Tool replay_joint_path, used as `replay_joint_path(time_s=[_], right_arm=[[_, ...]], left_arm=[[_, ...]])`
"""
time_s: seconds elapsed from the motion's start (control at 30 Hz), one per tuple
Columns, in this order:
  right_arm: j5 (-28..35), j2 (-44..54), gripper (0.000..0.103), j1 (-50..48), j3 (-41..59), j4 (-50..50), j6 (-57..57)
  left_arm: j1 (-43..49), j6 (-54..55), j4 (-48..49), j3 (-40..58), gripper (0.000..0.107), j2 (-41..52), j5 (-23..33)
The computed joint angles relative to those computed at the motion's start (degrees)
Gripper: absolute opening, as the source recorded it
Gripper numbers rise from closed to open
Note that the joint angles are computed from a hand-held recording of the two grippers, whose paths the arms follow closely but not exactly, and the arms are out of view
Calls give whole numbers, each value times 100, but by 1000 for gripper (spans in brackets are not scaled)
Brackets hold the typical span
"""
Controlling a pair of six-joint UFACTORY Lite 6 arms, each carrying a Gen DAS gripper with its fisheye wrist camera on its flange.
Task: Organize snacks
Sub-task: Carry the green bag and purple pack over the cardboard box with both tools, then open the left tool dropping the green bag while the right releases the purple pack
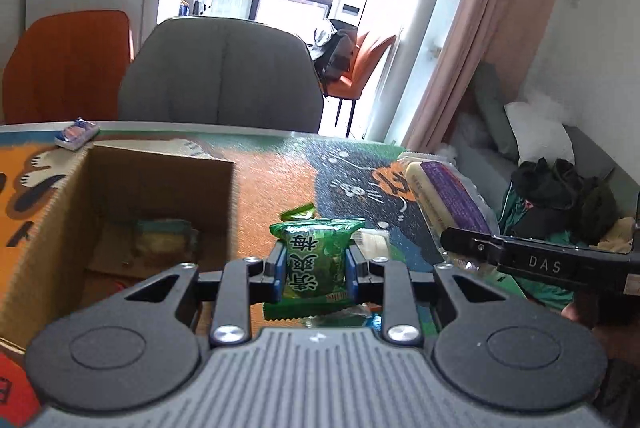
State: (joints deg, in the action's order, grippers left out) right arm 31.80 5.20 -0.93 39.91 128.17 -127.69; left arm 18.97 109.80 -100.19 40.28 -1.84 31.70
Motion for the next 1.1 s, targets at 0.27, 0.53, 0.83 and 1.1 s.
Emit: replay_joint_path(time_s=[0.27, 0.53, 0.83, 1.1], right_arm=[[-442, -103, 28, 805, 172, 704, -342], [-948, 5, 28, 1756, 505, 1957, -1161], [-1345, 327, 28, 2603, 996, 3424, -2248], [-1634, 621, 28, 3126, 1441, 4545, -3199]], left_arm=[[780, -193, 555, 71, 28, -20, 418], [1579, -191, 868, 426, 28, 375, 808], [2188, -304, 1218, 1168, 28, 1098, 1060], [2464, -427, 1393, 1409, 31, 1315, 1199]])
